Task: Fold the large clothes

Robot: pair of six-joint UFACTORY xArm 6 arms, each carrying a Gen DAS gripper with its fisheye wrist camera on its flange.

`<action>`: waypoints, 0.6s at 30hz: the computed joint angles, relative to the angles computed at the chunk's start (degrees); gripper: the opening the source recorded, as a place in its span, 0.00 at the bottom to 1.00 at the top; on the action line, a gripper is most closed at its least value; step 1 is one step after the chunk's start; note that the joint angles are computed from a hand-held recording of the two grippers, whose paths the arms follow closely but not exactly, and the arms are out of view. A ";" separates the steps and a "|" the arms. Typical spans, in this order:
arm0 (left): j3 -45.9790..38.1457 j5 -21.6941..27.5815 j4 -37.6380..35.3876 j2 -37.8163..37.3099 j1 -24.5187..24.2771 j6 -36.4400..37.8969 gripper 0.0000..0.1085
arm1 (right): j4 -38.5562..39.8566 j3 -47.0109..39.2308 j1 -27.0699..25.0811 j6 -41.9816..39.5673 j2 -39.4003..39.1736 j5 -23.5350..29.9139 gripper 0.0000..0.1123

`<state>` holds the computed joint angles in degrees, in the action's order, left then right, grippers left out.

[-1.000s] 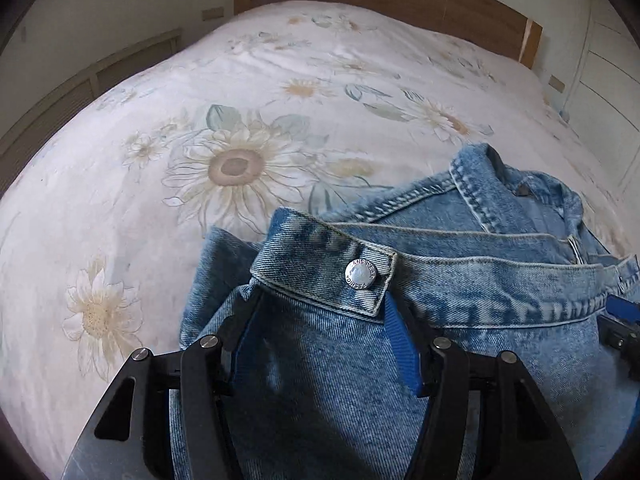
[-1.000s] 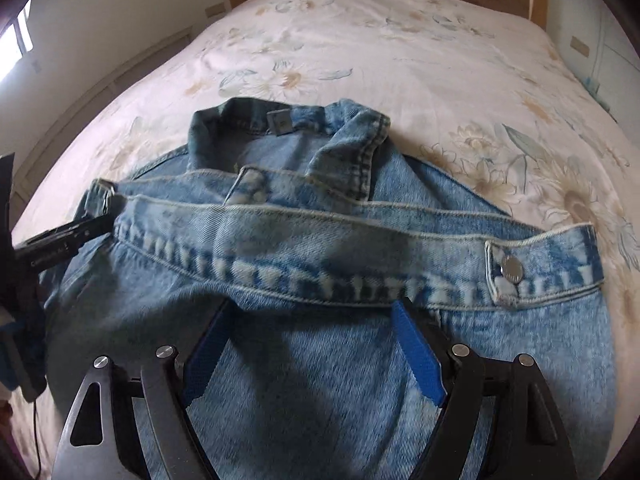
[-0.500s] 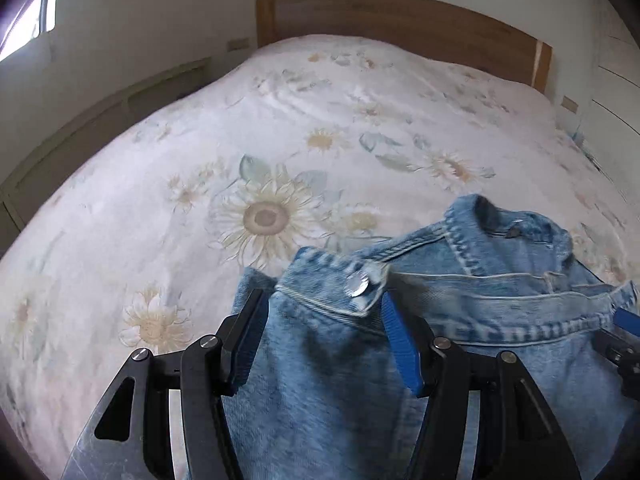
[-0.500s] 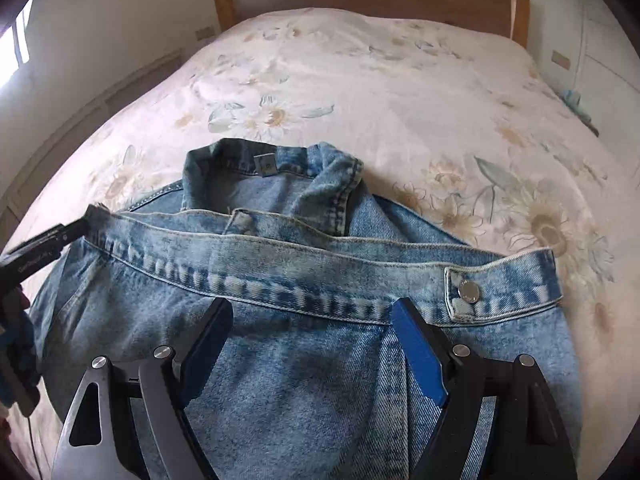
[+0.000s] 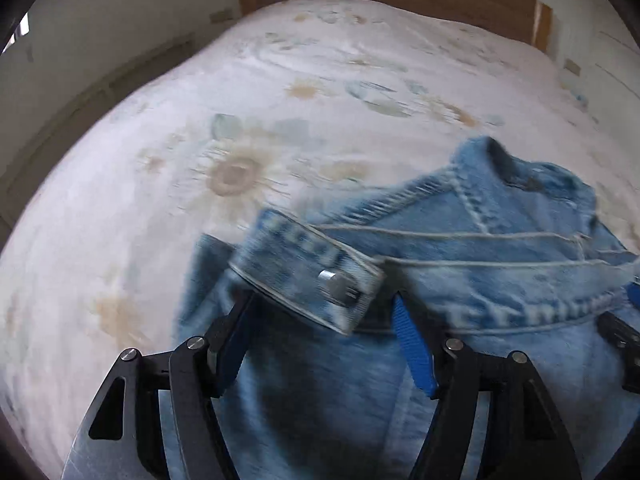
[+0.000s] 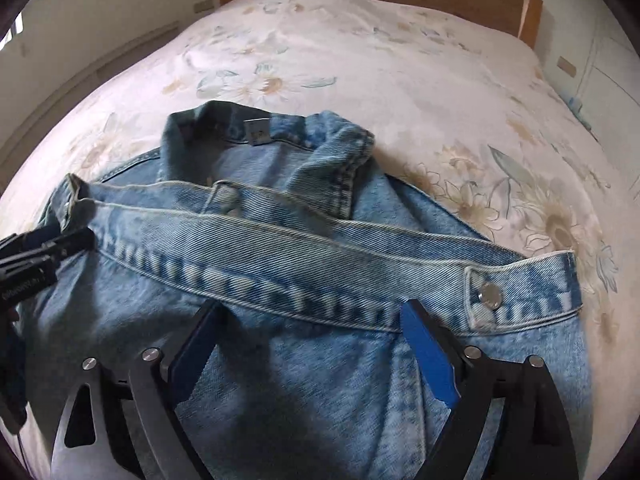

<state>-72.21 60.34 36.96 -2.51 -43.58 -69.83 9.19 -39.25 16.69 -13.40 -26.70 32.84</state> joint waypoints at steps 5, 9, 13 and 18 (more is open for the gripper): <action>1.32 2.90 3.17 -4.26 -2.53 -1.06 0.59 | -0.46 0.32 -3.04 0.37 -2.38 1.13 0.86; 0.00 0.21 2.74 -4.15 -6.76 -0.23 0.59 | 2.08 2.37 -5.00 -4.63 -8.53 3.92 0.86; -3.45 -2.69 -0.51 -0.27 -10.27 2.69 0.59 | 4.44 5.40 -7.09 -10.65 -16.01 9.61 0.86; -2.71 -0.21 -1.00 2.66 -10.86 4.70 0.60 | 5.00 9.74 -10.04 -17.06 -22.38 15.20 0.86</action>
